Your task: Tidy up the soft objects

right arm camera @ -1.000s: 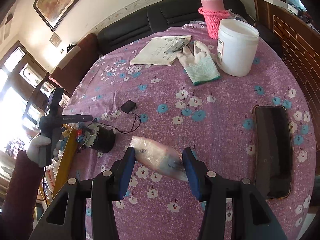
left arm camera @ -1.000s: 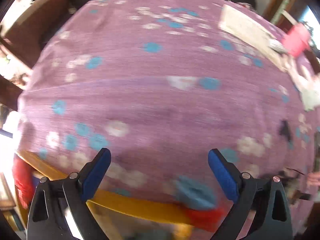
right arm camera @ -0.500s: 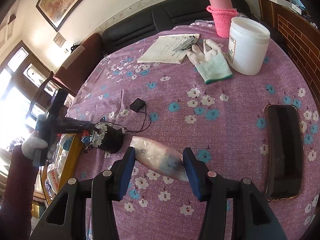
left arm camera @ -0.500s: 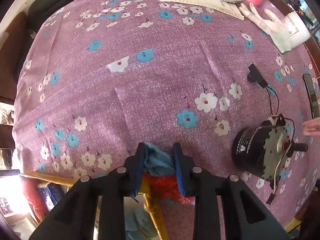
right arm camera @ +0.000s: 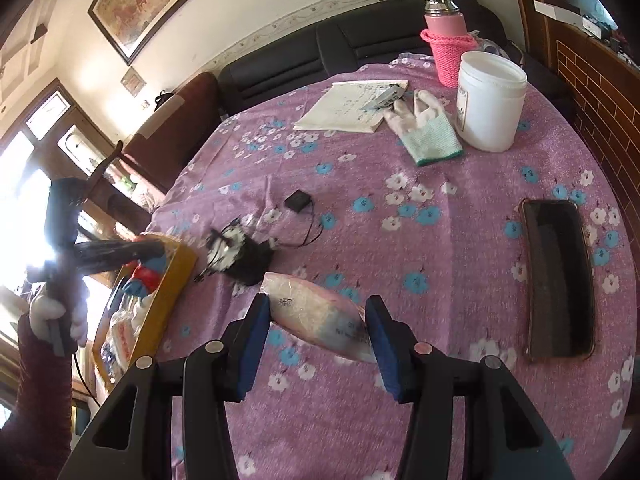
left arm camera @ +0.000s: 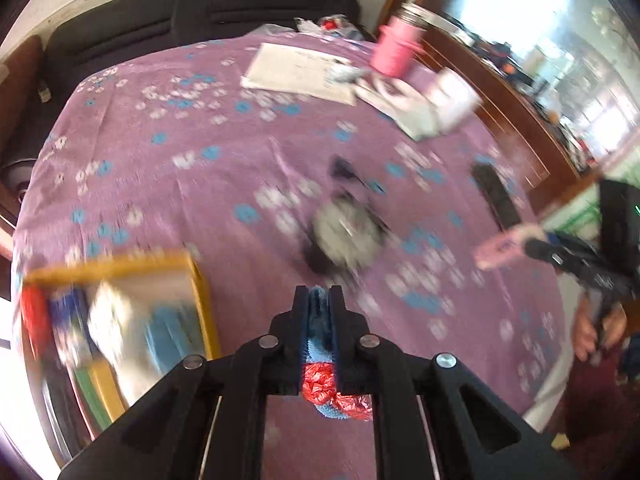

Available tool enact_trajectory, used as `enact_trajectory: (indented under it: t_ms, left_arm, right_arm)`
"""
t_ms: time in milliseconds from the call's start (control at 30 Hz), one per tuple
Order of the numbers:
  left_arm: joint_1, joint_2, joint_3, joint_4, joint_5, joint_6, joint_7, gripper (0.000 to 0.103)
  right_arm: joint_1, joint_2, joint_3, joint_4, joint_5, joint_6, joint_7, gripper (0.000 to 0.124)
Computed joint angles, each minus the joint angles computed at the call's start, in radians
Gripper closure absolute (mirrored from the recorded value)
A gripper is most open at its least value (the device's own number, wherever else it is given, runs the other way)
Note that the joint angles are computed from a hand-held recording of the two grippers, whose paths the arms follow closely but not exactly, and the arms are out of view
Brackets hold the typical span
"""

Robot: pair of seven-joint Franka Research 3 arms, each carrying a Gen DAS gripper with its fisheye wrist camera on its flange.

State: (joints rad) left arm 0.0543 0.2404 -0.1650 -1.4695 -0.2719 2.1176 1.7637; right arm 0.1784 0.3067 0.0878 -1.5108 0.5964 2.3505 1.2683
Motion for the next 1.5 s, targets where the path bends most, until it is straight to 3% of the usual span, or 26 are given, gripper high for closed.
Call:
enact_trajectory:
  t_ms: [100,167,200,267,367,400,433,533,633,933,1067,1167,1200,1300,1500]
  left_arm:
    - [-0.018,-0.124,-0.008,-0.191,-0.018,0.043,0.021,0.086]
    - [-0.042,-0.172,-0.004,-0.289,-0.002,0.074,0.013,0.068]
    - [-0.055,-0.187,0.0,-0.329,0.027,0.097,-0.01,0.053]
    - [-0.076,-0.199,0.006,-0.368,0.065,0.124,-0.074,0.048]
    - [-0.09,-0.255,0.016,-0.45,0.045,0.199,-0.105,0.044]
    - [-0.096,-0.279,0.018,-0.486,0.056,0.238,-0.113,0.037]
    - [-0.104,-0.304,0.018,-0.523,0.085,0.287,-0.131,0.031]
    - [-0.123,-0.326,0.025,-0.578,0.123,0.372,-0.155,0.025]
    - [-0.131,-0.29,0.029,-0.568,0.15,0.388,-0.177,0.024]
    - [-0.151,-0.202,0.004,-0.545,0.259,0.411,-0.249,0.025]
    - [-0.165,-0.195,-0.002,-0.556,0.368,0.438,-0.326,0.024]
    - [-0.162,-0.201,-0.003,-0.566,0.346,0.447,-0.331,0.025]
    - [-0.16,-0.205,-0.002,-0.571,0.339,0.451,-0.328,0.027]
    - [-0.158,-0.232,0.001,-0.601,0.34,0.477,-0.316,0.069]
    - [-0.16,-0.3,0.018,-0.67,0.157,0.517,-0.209,0.069]
  right_arm:
    - [-0.008,-0.041,0.01,-0.063,0.041,-0.046,-0.025,0.07]
    - [-0.004,-0.041,0.008,-0.083,0.047,-0.092,-0.011,0.068]
    - [-0.001,-0.026,0.006,-0.076,0.044,-0.128,0.007,0.062]
    - [-0.019,0.012,0.013,-0.062,0.109,-0.181,0.008,0.048]
    - [-0.018,-0.025,0.005,-0.135,0.156,-0.091,0.041,0.046]
    - [-0.014,-0.048,0.003,-0.16,0.153,-0.06,0.03,0.046]
    - [-0.006,-0.078,-0.001,-0.194,0.134,-0.023,0.017,0.046]
    - [0.034,-0.152,-0.02,-0.278,-0.002,0.082,0.043,0.046]
    - [0.051,-0.183,-0.031,-0.319,-0.1,0.133,0.091,0.045]
    - [0.053,-0.22,-0.03,-0.394,-0.112,0.171,0.097,0.045]
    - [0.063,-0.165,-0.032,-0.332,-0.151,0.14,0.192,0.045]
    - [0.068,-0.105,-0.037,-0.258,-0.18,0.111,0.285,0.045]
    - [0.074,-0.083,-0.042,-0.23,-0.21,0.101,0.328,0.045]
    - [0.097,-0.04,-0.052,-0.183,-0.293,0.112,0.425,0.045]
    - [0.148,0.008,-0.069,-0.128,-0.466,0.084,0.556,0.045]
